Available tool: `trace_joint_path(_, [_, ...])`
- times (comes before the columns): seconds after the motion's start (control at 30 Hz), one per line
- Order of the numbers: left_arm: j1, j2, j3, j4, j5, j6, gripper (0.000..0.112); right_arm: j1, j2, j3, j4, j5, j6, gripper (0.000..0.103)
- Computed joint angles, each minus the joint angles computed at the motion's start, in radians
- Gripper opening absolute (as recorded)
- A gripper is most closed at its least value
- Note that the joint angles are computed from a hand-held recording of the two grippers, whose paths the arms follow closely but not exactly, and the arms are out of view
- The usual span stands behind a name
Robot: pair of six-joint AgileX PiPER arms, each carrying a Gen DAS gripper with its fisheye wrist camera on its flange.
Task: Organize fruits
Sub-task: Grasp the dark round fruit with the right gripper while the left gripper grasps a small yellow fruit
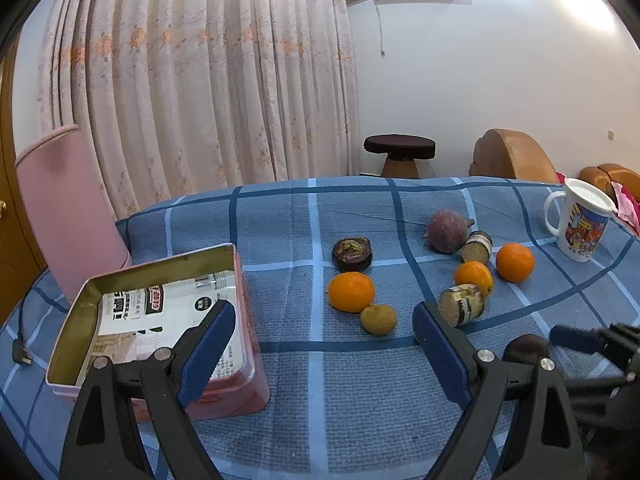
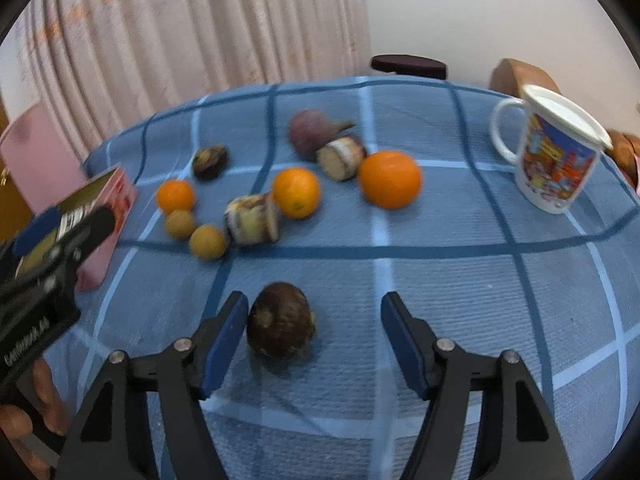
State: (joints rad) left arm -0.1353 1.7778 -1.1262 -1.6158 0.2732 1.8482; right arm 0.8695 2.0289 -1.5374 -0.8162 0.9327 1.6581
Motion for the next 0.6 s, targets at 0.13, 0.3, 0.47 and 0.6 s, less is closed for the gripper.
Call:
trace_joint_path(0.13, [0.020,0.019,-0.036,0.167,0.040,-0.183,0.091,0.000,0.036,-0.053,0.043,0.018,-0.091,0.041])
trace_joint_path(0.3, [0.035,0.028,-0.049,0.216,0.102,-0.219,0.091,0.005,0.033,-0.047,0.045,0.030,-0.088,0.030])
trace_joint_path(0.47, [0.049,0.008,-0.019,0.164,0.179,-0.121,0.081,0.021,-0.055,0.080,-0.066,-0.019,0.126,0.030])
trace_joint_path(0.6, [0.031,0.001,-0.010,0.229,0.220,-0.146,0.065,0.051,-0.101,0.134,-0.164,0.051,0.282,0.030])
